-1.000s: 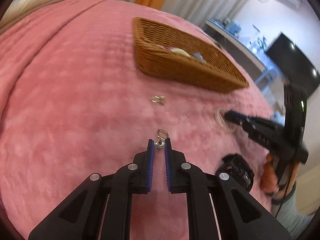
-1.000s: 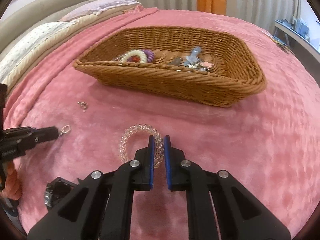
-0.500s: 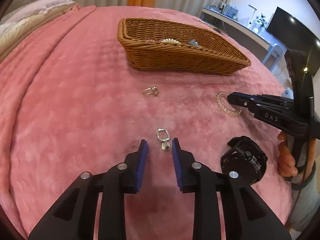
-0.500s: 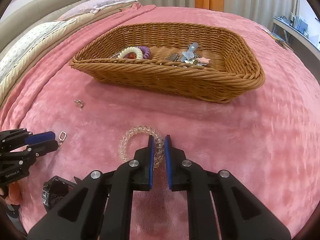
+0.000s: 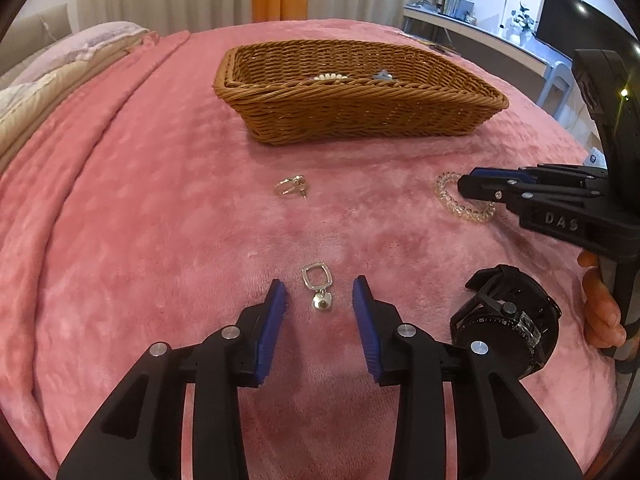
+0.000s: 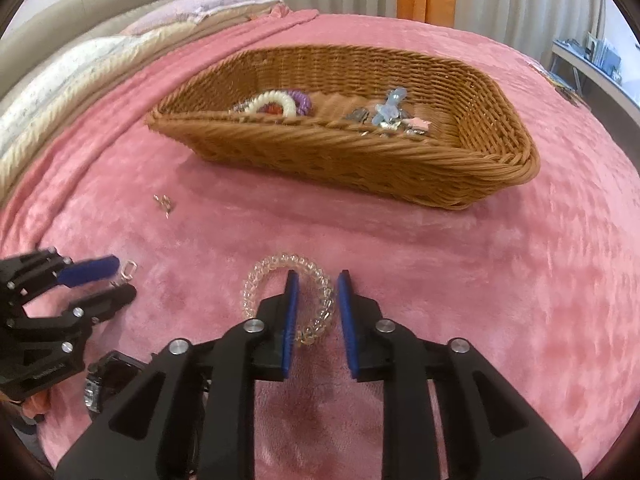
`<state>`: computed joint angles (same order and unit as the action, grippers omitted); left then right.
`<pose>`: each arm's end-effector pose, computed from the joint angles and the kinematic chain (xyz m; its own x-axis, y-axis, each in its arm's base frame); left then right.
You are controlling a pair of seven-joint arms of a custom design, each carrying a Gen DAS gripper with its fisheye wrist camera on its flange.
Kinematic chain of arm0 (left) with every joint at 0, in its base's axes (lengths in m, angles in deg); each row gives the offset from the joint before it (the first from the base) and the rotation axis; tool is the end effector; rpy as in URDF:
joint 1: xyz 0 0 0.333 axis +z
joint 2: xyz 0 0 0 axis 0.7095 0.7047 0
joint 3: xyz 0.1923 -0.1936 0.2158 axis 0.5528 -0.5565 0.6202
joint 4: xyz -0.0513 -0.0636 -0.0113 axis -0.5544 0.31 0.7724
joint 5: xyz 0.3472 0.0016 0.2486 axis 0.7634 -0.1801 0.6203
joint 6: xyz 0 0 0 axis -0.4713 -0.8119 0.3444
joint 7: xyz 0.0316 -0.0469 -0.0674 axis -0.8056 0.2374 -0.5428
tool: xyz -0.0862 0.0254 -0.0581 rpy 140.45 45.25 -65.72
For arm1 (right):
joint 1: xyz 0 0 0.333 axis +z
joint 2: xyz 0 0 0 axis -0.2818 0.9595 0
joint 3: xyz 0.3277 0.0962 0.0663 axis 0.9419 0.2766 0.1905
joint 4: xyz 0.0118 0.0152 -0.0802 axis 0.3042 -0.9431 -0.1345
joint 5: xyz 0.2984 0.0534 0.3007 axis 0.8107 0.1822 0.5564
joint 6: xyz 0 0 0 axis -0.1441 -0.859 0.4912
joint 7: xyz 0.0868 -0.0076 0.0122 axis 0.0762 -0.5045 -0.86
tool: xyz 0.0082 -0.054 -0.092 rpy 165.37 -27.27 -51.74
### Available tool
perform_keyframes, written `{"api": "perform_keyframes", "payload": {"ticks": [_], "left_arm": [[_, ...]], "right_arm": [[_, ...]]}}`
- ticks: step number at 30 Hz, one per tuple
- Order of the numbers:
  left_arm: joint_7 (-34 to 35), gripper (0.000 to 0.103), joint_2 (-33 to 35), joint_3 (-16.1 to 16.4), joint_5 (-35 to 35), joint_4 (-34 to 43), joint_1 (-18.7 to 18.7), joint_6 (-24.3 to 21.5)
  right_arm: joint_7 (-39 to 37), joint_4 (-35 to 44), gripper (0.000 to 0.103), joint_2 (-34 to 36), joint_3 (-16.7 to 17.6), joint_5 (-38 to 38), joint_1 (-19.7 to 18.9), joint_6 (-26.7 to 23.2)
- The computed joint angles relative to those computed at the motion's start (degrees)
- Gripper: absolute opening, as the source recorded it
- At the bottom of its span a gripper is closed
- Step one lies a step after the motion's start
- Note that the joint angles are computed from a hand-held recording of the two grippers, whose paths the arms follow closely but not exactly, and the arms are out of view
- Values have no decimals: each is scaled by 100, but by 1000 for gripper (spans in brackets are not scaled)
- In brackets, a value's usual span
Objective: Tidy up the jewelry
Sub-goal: 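Grasp the crystal bracelet with the right tool while the left tool grasps the silver ring charm, then drop the crystal bracelet and ring charm into the basket with both tools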
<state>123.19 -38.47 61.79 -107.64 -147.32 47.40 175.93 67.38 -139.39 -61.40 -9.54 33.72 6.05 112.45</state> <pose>0.6239 -0.1311 0.3687 -0.4257 -0.9026 0.0644 -0.7330 0.3022 -0.6094 0.6273 0.2548 0.3770 0.1533 -0.9812 -0.1171 -0.7931 -0.0515 -0.6069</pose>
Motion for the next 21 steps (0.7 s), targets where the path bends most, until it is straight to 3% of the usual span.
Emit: {"api": "perform_keyframes", "payload": {"ticks": [2,4,6,8,10,11,12,17,20,21], "left_arm": [[107,34,-2,-72,-137,0,66,-17],[141,34,-1,-74,-184,3,64,-19],[139,34,1,-50,-173,-5,39,6],[92,34,5,-11,-105,-14,-3,45],[-69,30,-6,73,102,-70,-105,167],[-205,26,-8,138,260,-96,-176,232],[-269,12,-8,147,361,-122,-191,294],[178,9,-18,-335,-181,-94,277,222],[912,8,-63,-645,-985,-68,550,189],[1478,8,-98,-882,-1587,-44,762,171]], "right_arm": [[-92,-113,40,-62,117,170,-142,250],[29,-111,40,-62,-58,91,8,269],[-133,16,40,23,91,192,-91,31],[94,95,39,64,-204,-131,199,-79],[401,173,25,104,-474,-539,465,-193],[484,243,12,143,-523,-702,533,-324],[474,260,9,155,-464,-761,492,-356],[324,61,8,37,-218,-795,249,44],[42,-160,8,-99,1,-495,14,478],[-26,-221,8,-143,19,-418,-6,602]]}}
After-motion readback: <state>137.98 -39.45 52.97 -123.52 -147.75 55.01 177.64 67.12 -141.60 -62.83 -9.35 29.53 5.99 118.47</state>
